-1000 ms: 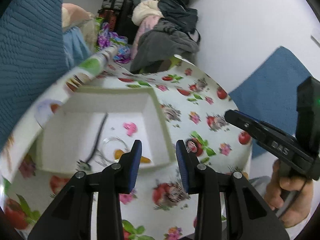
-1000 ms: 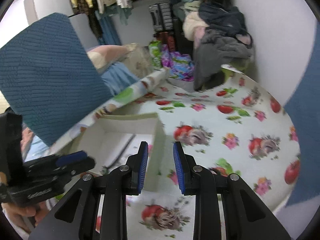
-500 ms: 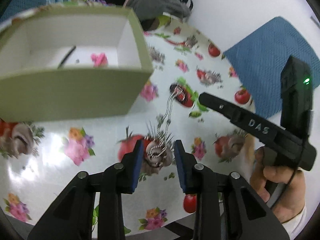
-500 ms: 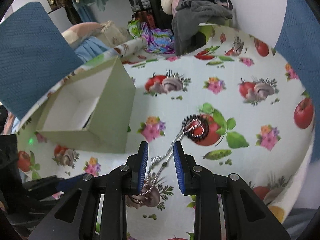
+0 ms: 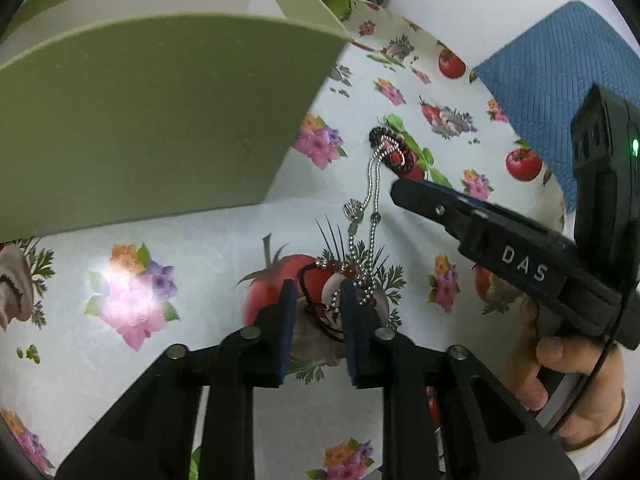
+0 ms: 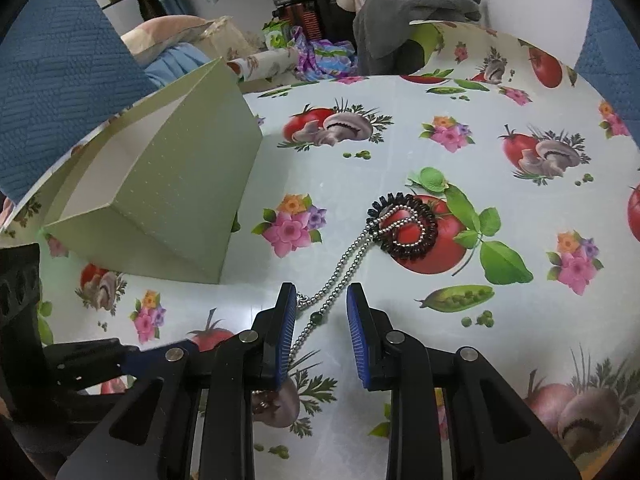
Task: Organize jewelry
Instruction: 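Grasp the silver bead chain with the left tool while the right tool grasps its other end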
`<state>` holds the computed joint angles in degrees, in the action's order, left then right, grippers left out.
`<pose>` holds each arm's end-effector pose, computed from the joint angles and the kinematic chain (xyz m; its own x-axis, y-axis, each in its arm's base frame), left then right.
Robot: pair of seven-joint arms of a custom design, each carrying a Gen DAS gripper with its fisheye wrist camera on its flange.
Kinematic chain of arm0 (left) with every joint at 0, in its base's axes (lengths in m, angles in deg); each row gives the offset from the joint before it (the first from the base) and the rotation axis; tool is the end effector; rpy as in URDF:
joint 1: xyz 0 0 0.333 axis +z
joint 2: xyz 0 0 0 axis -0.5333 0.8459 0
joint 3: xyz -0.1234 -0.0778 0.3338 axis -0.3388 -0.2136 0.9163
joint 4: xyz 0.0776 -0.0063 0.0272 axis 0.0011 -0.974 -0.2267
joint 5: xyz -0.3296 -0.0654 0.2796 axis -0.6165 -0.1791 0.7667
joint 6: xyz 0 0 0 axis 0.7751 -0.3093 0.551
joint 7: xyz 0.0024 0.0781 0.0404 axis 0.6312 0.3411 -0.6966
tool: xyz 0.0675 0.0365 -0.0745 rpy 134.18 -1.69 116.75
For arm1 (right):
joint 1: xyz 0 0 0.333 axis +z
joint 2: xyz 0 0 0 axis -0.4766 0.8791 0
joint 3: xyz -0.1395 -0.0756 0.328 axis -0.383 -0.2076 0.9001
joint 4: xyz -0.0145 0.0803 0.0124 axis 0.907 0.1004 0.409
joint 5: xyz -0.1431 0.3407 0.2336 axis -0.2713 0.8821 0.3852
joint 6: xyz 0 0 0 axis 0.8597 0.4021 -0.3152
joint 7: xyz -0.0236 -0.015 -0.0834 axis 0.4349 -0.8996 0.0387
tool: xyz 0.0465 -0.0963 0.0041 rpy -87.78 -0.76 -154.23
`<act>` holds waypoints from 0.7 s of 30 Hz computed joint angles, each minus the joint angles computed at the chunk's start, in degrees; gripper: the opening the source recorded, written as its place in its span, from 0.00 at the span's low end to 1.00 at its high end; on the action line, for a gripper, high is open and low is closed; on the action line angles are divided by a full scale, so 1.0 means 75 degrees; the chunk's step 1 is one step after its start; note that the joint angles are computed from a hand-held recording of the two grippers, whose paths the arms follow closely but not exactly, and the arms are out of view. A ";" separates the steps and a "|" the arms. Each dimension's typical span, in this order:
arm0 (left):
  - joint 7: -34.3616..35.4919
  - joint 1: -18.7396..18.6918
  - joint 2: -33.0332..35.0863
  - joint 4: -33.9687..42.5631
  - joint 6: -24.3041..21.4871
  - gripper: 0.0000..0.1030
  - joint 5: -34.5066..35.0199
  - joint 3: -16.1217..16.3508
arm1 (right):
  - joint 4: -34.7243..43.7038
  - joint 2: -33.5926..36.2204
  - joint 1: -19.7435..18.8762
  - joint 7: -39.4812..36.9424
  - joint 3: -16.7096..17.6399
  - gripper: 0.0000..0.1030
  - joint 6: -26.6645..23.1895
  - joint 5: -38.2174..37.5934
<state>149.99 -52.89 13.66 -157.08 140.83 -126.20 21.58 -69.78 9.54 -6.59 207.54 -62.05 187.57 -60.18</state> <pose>0.4437 -0.2746 0.4272 -0.3822 -0.8217 0.4228 -0.8988 0.2242 -0.3768 0.4256 0.2591 0.4627 0.0038 -0.9784 -0.2068 -0.8448 0.1075 -0.5241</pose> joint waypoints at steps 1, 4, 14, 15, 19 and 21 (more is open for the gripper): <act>0.0012 -0.0010 0.0036 0.0011 0.0022 0.19 0.0057 -0.0025 | 0.0002 0.0045 0.0016 -0.0044 -0.0027 0.27 0.0038 0.0029; 0.0079 -0.0047 0.0112 0.0005 0.0156 0.16 0.0170 -0.0085 | 0.0063 0.0213 0.0127 -0.0305 -0.0151 0.27 0.0058 0.0266; -0.0138 -0.0094 0.0138 -0.0049 0.0485 0.01 0.0480 -0.0132 | 0.0269 0.0583 -0.0016 -0.0457 -0.0053 0.40 -0.0119 0.0098; -0.0188 -0.0098 0.0145 -0.0043 0.0540 0.01 0.0505 -0.0142 | 0.0294 0.0608 -0.0062 -0.0411 -0.0004 0.40 -0.0123 -0.0056; -0.0059 -0.0099 -0.0019 -0.0093 0.0612 0.01 0.0177 0.0003 | 0.0423 0.0711 -0.0186 -0.0221 0.0163 0.40 -0.0276 -0.0688; 0.0035 -0.0095 -0.0096 -0.0109 0.0593 0.01 -0.0101 0.0107 | 0.0470 0.0739 -0.0229 -0.0035 0.0252 0.38 -0.0368 -0.1085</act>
<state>150.26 -53.60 12.95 -157.89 145.27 -126.96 22.38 -66.25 15.08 -8.30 207.27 -60.16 184.81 -68.32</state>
